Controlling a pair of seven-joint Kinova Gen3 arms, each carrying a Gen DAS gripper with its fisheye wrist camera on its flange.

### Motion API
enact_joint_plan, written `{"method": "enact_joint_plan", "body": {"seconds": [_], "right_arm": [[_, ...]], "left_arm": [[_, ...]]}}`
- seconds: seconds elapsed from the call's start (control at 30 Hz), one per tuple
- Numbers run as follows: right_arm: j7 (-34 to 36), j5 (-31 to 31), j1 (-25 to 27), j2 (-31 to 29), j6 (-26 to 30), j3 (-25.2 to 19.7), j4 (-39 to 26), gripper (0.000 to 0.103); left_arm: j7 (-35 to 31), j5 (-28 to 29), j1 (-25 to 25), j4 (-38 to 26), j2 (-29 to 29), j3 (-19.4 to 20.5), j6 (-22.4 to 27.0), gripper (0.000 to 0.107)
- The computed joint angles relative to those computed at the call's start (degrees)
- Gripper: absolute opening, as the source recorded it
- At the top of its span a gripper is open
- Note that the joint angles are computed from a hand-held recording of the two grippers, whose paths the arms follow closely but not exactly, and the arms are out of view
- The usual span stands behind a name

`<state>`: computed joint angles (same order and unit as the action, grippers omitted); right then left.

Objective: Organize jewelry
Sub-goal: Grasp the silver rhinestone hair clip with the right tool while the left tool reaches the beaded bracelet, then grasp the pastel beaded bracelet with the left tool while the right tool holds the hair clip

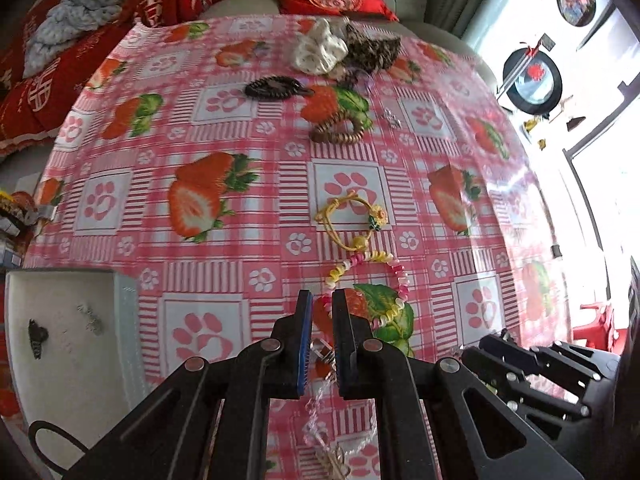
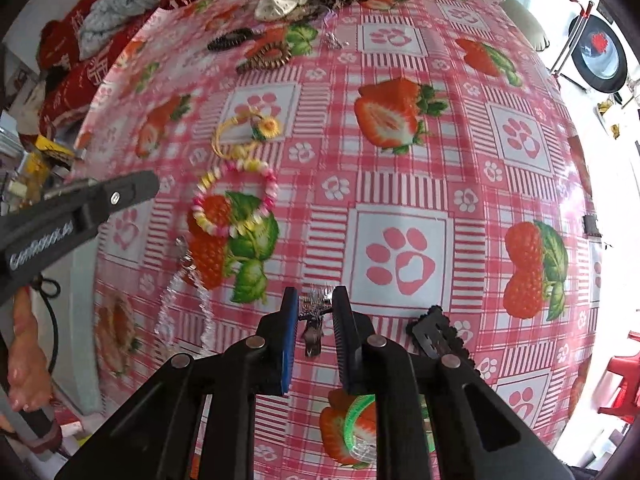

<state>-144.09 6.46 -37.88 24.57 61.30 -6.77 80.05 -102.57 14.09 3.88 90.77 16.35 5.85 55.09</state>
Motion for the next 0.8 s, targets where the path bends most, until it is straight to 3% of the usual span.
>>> {"method": "enact_joint_plan", "body": {"seconds": [0.27, 0.5, 0.63, 0.67, 0.7, 0.73, 0.8], "right_arm": [[-0.45, 0.73, -1.44, 0.33, 1.07, -0.09, -2.46, 0.018], [-2.25, 0.83, -1.95, -0.48, 1.45, 0.12, -2.01, 0.018], [-3.61, 0.53, -1.36, -1.64, 0.34, 0.06, -0.35, 0.018], [-3.83, 0.47, -1.14, -1.95, 0.10, 0.03, 0.05, 0.018], [-4.01, 0.43, -0.95, -2.22, -0.14, -0.02, 0.42, 0.018], [-4.23, 0.35, -0.74, -2.60, -0.46, -0.07, 0.90, 0.019], [-4.54, 0.28, -0.35, -3.16, -0.96, -0.17, 1.54, 0.019]], "left_arm": [[-1.49, 0.87, -2.79, 0.98, -1.52, -1.25, 1.07, 0.017], [0.93, -5.48, 0.75, 1.72, -1.43, -1.24, -1.28, 0.017], [1.48, -6.35, 1.84, 0.77, 0.22, -0.61, -0.72, 0.018], [1.61, -6.41, 2.05, 0.65, 0.55, -0.52, -0.77, 0.036], [2.50, -6.89, 2.60, 0.25, 1.10, -0.61, -0.70, 0.088], [4.32, -8.20, 3.64, 0.33, 1.18, -1.04, -1.25, 0.103], [5.36, -9.52, 4.52, 0.99, 0.93, -0.97, -2.93, 0.103]]}}
